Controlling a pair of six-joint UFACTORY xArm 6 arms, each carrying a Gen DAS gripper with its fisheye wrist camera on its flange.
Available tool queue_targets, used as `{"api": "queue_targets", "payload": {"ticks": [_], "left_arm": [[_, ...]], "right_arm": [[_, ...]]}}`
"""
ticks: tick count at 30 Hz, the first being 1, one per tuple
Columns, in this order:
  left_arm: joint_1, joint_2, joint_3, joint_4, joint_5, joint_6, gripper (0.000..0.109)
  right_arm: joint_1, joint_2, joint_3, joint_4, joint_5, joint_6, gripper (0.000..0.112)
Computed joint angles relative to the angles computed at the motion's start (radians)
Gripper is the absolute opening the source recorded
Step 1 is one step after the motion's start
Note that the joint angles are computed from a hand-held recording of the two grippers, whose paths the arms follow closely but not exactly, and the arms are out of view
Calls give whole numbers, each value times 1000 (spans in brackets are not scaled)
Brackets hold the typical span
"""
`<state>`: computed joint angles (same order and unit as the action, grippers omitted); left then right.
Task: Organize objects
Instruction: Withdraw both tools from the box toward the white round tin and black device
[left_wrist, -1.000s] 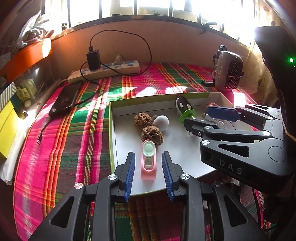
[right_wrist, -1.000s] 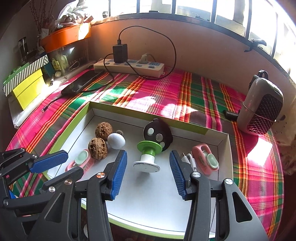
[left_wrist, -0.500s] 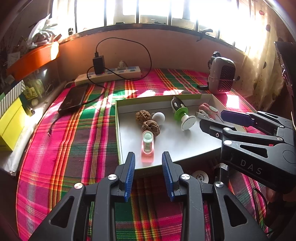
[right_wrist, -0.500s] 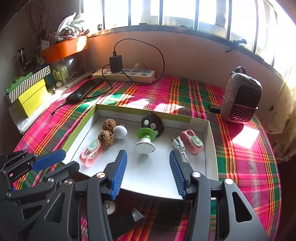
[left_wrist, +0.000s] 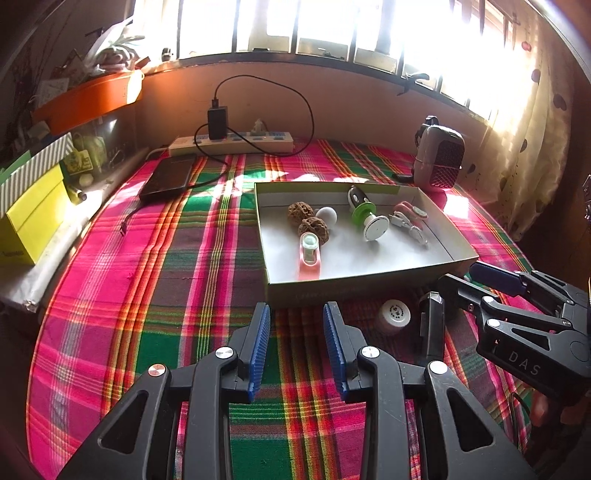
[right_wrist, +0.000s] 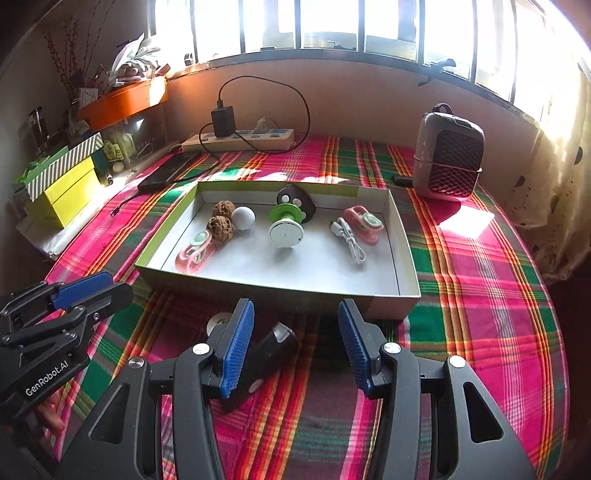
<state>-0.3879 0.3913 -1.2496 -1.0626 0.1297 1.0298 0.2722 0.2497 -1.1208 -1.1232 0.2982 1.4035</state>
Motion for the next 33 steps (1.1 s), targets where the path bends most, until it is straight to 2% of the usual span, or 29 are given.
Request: {"api": "queue_targets", "payload": {"ticks": [6, 12, 16, 28, 33], "left_arm": [[10, -18, 38, -13, 11, 7, 28], [15, -37, 75, -9, 28, 13, 28], [17, -43, 83, -4, 40, 17, 28], [21, -31, 70, 43, 74, -20, 28], [23, -21, 60, 82, 98, -53, 28]], "right_arm": [[19, 1, 19, 8, -17, 13, 49], [62, 25, 5, 58, 60, -32, 50], [73, 32, -1, 66, 86, -26, 57], [71, 41, -1, 173, 153, -96, 57], [53, 47, 4, 171, 125, -86, 57]]}}
